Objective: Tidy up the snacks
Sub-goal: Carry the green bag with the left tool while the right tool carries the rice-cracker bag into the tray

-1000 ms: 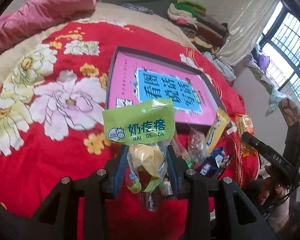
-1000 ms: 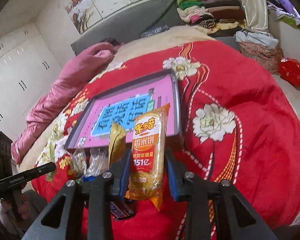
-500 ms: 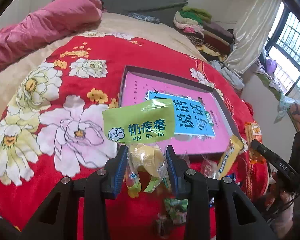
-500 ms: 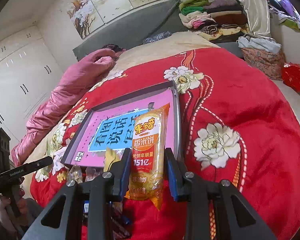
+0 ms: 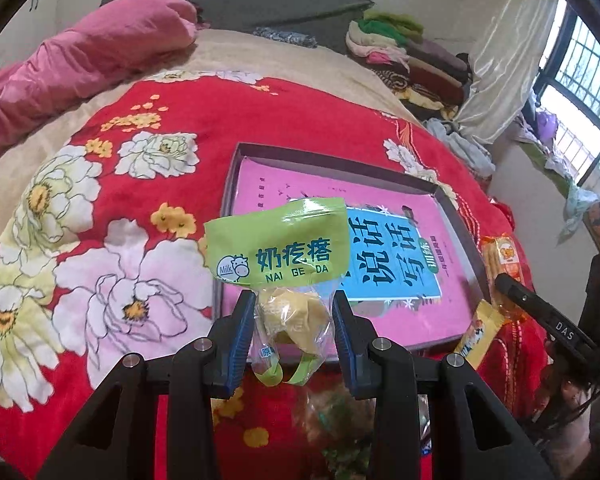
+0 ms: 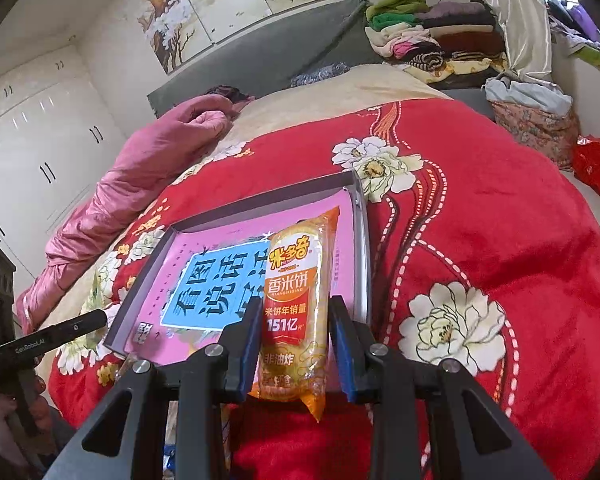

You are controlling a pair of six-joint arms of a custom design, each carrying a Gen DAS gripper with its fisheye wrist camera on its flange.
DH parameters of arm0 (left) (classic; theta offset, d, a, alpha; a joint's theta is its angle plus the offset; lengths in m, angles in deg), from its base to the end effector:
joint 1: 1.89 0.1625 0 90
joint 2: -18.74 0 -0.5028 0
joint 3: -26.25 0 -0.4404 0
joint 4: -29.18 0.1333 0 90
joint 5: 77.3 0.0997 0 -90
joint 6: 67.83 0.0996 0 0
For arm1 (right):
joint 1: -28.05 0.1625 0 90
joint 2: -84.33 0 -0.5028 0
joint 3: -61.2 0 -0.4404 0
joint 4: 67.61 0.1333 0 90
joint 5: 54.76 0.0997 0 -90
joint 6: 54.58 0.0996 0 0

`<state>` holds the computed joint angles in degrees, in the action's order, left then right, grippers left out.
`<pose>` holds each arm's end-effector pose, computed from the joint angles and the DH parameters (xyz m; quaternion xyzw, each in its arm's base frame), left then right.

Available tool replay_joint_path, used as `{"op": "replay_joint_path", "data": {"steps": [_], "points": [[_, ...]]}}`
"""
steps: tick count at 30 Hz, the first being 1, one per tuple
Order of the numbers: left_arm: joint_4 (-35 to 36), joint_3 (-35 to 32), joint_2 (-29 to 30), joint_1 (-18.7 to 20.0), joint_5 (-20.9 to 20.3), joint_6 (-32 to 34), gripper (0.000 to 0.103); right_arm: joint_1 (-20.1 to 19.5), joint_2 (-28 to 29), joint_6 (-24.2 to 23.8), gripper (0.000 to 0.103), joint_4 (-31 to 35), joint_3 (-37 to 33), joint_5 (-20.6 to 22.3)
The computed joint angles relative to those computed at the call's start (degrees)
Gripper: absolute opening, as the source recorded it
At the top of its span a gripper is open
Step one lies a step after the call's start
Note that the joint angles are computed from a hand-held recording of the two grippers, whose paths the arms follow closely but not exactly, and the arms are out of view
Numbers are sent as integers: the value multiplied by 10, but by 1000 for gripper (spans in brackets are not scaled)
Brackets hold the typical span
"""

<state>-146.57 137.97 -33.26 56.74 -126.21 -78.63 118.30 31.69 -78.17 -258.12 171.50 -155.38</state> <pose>-0.1708 -0.6620 0.1547 0.0851 0.9118 -0.3198 0.2432 0.1179 -0.6799 0.1861 0.1584 -0.9139 0.3388 0.1579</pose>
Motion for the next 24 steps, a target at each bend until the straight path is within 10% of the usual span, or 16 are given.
{"op": "replay_joint_path", "data": {"steps": [24], "points": [[49, -64, 65, 5, 48, 29, 39, 0, 23, -3, 33, 40, -31, -29]]}}
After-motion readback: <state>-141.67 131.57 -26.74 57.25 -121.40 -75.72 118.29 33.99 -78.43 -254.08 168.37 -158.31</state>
